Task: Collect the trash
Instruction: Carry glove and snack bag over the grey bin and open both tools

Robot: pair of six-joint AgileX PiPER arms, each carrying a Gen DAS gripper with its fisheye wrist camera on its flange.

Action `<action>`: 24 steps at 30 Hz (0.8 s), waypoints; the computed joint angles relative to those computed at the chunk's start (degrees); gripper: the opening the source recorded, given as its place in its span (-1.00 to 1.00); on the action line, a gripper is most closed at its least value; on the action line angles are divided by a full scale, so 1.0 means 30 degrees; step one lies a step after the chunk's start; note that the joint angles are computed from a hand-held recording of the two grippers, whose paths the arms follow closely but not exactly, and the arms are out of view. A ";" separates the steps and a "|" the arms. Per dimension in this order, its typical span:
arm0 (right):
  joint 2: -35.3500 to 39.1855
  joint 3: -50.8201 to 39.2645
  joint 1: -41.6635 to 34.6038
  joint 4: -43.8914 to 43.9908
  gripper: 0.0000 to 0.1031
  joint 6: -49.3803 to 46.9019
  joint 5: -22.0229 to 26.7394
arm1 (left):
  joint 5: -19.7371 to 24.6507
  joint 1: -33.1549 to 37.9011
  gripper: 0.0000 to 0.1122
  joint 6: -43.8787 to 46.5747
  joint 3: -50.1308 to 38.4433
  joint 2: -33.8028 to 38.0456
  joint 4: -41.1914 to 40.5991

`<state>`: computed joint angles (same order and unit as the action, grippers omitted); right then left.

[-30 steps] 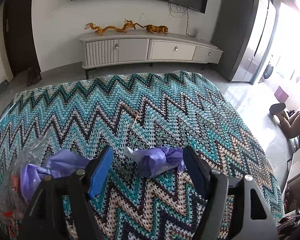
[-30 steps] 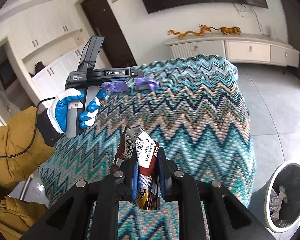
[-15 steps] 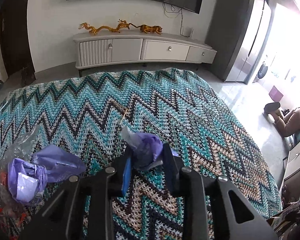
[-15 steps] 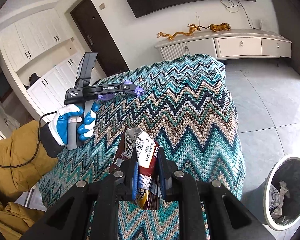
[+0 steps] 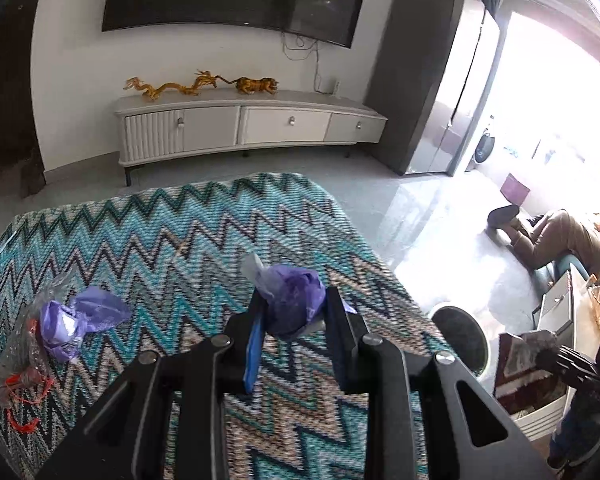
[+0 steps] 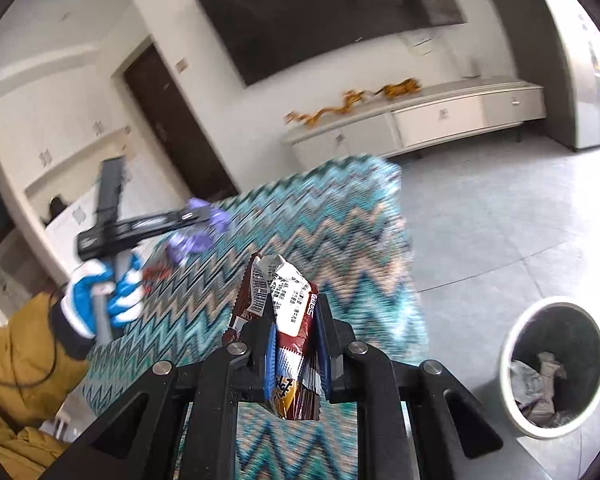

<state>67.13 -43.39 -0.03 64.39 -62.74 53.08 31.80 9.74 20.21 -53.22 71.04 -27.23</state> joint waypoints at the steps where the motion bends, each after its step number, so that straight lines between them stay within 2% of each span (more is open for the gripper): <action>1: -0.0142 0.0046 -0.1107 -0.0066 -0.69 -0.0068 0.0348 | 0.0031 -0.1069 -0.53 -0.1065 -0.0367 0.0051 0.0763; 4: -0.0243 -0.0021 -0.4272 -0.0543 -0.69 -0.0086 0.0848 | -0.0026 -0.4747 -0.53 -0.4642 -0.1917 0.1099 0.3591; 8: 0.0582 -0.0379 -0.7482 -0.1436 -0.69 -0.0199 -0.0066 | 0.0176 -0.9202 -0.53 -0.8496 -0.4860 0.4156 0.6527; 12: 0.2769 -0.1088 -0.9619 -0.2094 -0.69 -0.0557 -0.1565 | 0.0660 -1.2390 -0.53 -1.0864 -0.8605 0.8393 0.8375; 17: 0.6357 -0.2390 -1.0199 -0.2598 -0.69 -0.0317 -0.3972 | 0.2786 -1.4381 -0.52 -1.2286 -1.4952 1.4298 0.9087; 24: 1.0639 -0.4594 -0.9757 -0.2891 -0.65 0.0144 -0.5890 | 0.6089 -1.4827 -0.42 -1.2428 -2.3524 2.0901 0.8134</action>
